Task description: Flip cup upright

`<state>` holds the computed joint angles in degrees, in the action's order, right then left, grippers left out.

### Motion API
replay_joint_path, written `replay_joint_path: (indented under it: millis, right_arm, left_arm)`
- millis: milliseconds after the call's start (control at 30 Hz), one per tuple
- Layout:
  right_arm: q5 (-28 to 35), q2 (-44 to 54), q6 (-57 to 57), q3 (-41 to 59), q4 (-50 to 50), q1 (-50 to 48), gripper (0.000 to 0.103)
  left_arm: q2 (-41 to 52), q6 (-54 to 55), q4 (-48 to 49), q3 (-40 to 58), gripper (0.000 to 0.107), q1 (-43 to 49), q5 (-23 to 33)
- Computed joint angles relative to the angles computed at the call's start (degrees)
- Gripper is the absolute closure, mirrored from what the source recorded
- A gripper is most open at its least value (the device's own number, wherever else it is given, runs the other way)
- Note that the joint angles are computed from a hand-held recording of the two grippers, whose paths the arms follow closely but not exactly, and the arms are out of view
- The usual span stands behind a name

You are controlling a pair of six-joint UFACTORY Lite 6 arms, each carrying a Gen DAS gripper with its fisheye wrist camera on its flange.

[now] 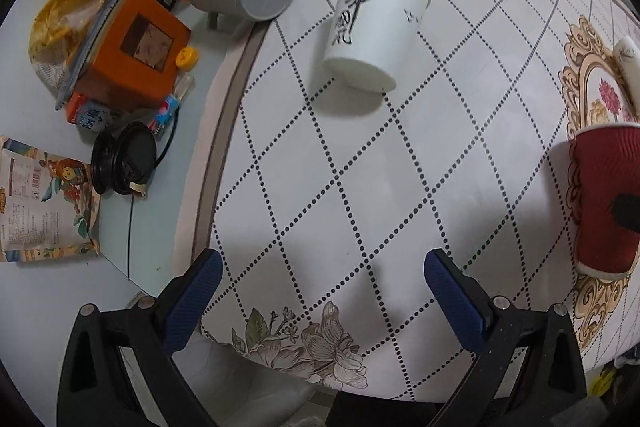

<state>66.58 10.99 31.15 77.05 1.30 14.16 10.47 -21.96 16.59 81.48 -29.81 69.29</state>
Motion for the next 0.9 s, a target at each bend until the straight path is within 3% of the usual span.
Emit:
replay_joint_path:
  millis: [100, 233, 633, 900]
  right_arm:
    - [-0.48, 2.5, 0.42, 0.83, 0.28, 0.49, 0.015]
    - [-0.48, 5.17, 1.01, 1.86, 0.6, 0.62, 0.03]
    - [-0.6, 6.93, 1.84, 3.2, 5.29, -4.74, 0.03]
    - [-2.05, 2.13, -1.02, -1.19, 9.73, -10.79, 0.031]
  left_arm:
    - [0.45, 0.96, -0.63, -0.58, 0.004, 0.11, -0.57]
    - [1.44, 2.16, -1.31, -0.41, 0.004, 0.25, -1.15]
    - [5.12, 4.35, -3.25, 2.87, 0.004, -0.59, -0.71]
    - [9.63, 7.68, -7.6, 10.58, 0.004, 0.92, 4.18]
